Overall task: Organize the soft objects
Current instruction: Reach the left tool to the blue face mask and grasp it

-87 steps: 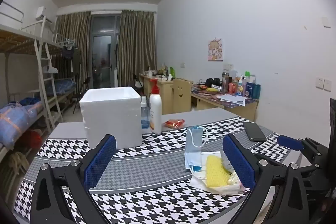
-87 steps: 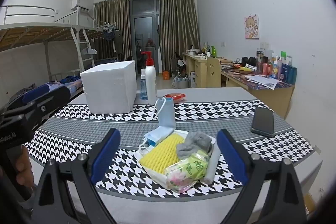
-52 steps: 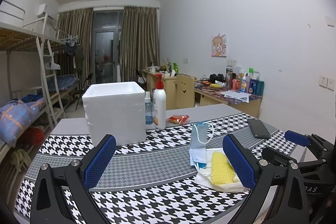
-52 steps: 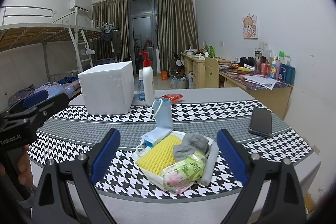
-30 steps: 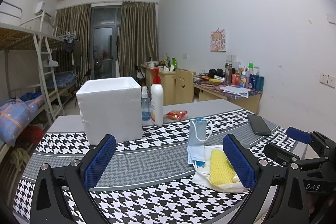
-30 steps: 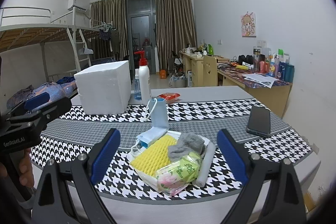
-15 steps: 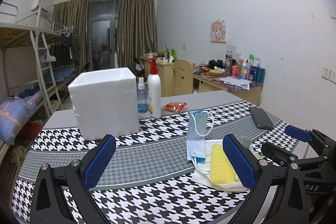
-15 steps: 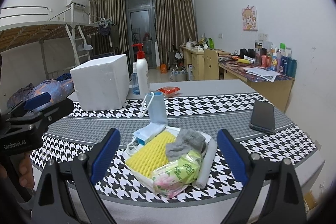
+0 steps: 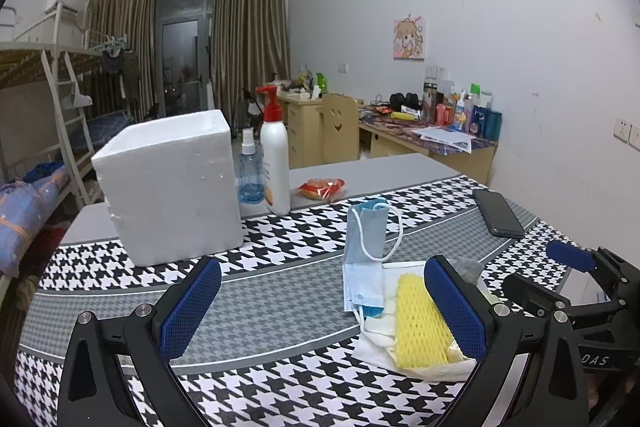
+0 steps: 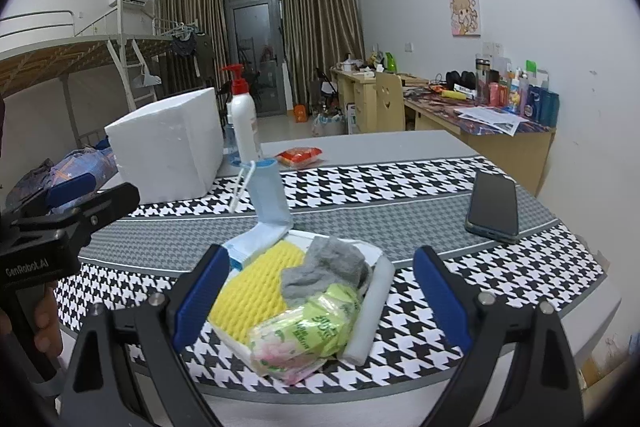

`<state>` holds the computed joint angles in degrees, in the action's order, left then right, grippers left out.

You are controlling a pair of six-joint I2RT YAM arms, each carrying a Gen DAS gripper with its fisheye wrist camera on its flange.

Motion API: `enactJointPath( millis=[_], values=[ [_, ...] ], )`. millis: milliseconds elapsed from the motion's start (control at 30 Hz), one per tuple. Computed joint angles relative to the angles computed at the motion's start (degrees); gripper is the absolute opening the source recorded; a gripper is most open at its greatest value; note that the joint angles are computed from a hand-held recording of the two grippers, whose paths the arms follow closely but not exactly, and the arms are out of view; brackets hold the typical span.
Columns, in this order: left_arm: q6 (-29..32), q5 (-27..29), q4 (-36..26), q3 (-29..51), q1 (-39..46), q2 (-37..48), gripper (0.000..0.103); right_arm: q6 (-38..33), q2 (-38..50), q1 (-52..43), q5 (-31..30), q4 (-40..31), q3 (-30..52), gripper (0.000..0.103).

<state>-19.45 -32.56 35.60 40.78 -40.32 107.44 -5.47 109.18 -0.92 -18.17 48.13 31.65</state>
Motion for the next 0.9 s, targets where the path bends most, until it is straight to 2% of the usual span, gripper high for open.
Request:
enactJointPath(
  millis=[167,367,900],
  values=[
    [-1.0,2.3,-3.1,4.1,1.4,3.2,0.102,-0.9,1.0,-0.8,0.4,-3.0,1.8,0.096],
    [-1.0,2.6,-5.6,6.6,1.9,5.3,0.102,-0.9,2.8,-1.4,-0.8,-4.4,3.6,0.096],
    [-0.2,10.1,-13.0,16.9,4.8,13.0,0.102,-2.3,7.9,-2.6,-1.9,-10.8,11.3,0.096]
  ],
)
